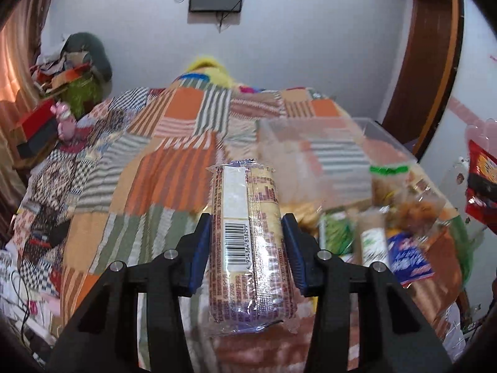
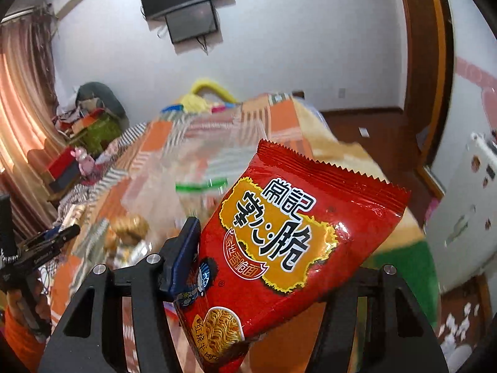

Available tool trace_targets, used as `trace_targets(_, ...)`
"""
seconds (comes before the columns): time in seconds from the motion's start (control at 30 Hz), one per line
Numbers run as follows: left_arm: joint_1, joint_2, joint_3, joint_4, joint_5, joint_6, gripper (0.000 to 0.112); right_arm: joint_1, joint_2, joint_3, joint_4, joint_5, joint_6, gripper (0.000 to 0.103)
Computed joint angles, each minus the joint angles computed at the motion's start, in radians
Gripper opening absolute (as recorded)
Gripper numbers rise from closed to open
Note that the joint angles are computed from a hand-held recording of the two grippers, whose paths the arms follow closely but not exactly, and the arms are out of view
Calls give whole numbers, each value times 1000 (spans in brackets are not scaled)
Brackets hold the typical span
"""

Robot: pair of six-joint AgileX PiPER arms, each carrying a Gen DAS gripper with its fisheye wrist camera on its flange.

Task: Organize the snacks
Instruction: 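Carry the biscuit roll and chip bag into the clear box and open both tools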

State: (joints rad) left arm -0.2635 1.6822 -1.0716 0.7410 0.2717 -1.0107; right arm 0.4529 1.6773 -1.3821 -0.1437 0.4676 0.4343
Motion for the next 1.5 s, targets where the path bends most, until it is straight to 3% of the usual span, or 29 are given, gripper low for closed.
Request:
trace_targets(0.27, -29, 129, -243, -226, 58, 241, 45, 34, 120, -173, -160, -25, 78, 55)
trace_targets(0.53, -37, 324, -546, -385, 156, 427, 45, 12, 260, -348, -36, -4, -66, 55)
trace_targets(0.73, -24, 485, -790, -519, 263, 569, 45, -6, 407, -547, 63, 106, -177, 55)
trace_targets(1.03, -12, 716, -1146, -627, 468, 688, 45, -43, 570, -794, 199, 339, -345, 55)
trace_targets(1.27, -25, 753, -1219, -617, 501, 698, 45, -33, 575, -793, 177, 380, -374, 57)
trace_targets(1.37, -21, 709, -1155, -637, 466, 714, 45, -47, 573, -801, 204, 403, -389, 67)
trace_targets(1.5, -12, 620, -1031, -644, 408, 714, 48, -39, 528, -751, 147, 354, -364, 70)
